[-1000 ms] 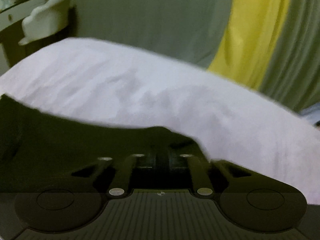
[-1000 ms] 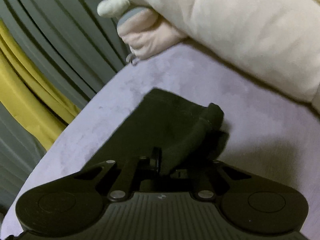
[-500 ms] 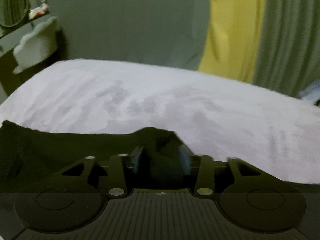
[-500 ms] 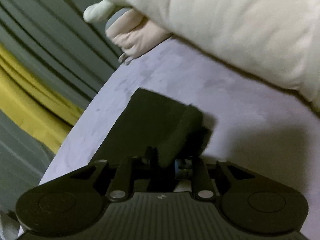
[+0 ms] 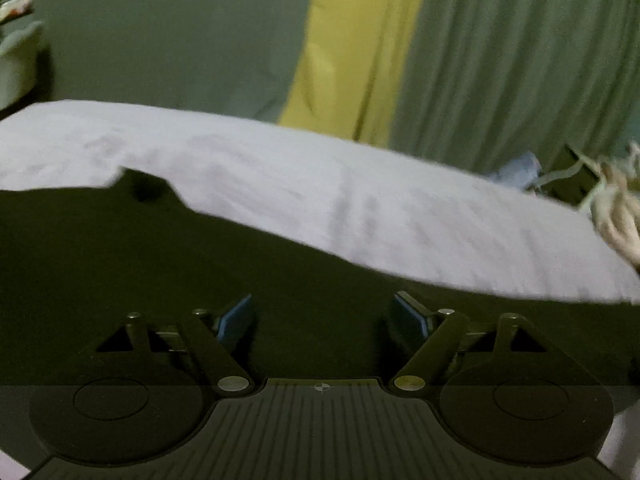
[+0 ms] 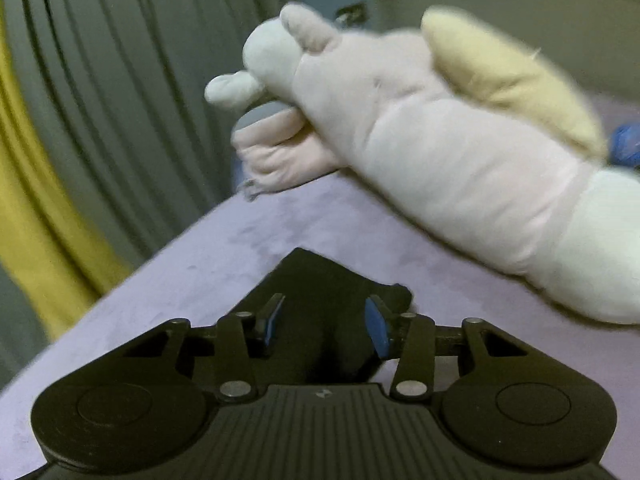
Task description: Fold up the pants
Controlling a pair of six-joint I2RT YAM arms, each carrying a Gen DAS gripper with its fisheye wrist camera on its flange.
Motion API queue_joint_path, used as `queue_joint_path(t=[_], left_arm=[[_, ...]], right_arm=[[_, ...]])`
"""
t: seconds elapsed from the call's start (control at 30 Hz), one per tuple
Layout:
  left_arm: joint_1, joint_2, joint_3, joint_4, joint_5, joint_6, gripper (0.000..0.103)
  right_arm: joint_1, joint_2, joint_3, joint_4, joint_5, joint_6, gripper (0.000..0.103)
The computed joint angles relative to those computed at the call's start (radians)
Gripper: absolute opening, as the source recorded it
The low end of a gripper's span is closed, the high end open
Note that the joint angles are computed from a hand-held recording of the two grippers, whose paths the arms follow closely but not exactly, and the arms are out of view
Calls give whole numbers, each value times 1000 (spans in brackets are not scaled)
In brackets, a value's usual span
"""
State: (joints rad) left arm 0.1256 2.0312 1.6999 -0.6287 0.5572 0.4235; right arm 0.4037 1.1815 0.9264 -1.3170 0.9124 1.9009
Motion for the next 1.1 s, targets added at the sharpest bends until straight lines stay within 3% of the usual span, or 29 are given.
queue_joint_path(t=[0.03,0.07,0.13,0.2,0.27,0.37,0.43,0.47,0.5,0.57,0.7,0.83,0.9,1.1], left_arm=[[-15,-5,-22,8,-12,15,82],[-30,-13,-54,34,-22,29,83],[-64,-53,-152,152,-68,53,83],[-82,-54,-197,235,-107,83,92],[-88,-35,-215,308,-144,93,96],[-84,28,-169,334,-201,45,98],[-84,67,-149,373,-209,13,103],[-88,68,-171,421,-217,21,103],[-93,75,-187,467,-219,37,103],[-88,81,-212,528,-200,54,103],[-77,68,-191,465,-202,51,103],[-48,8,-186,326,-201,73,103],[-32,-30,-224,328,-196,109,103],[-10,-81,-252,285,-183,139,103]], right_arm=[[15,24,19,71,2,-61,44],[13,-3,-7,229,-18,-210,44],[-38,-28,-99,670,-220,-605,44],[-64,51,-135,944,-408,-834,45],[-51,209,-71,1020,-456,-982,49],[-46,434,61,982,-414,-1108,52],[-35,501,92,1007,-309,-1196,62],[-38,539,121,995,-264,-1225,75],[-46,563,125,1009,-232,-1232,89],[-73,570,106,1038,-243,-1198,99],[-89,523,43,1095,-274,-1198,99],[-45,446,31,1006,-305,-1130,99],[-48,394,12,999,-364,-1056,99],[-142,87,-312,1292,-638,-773,99]])
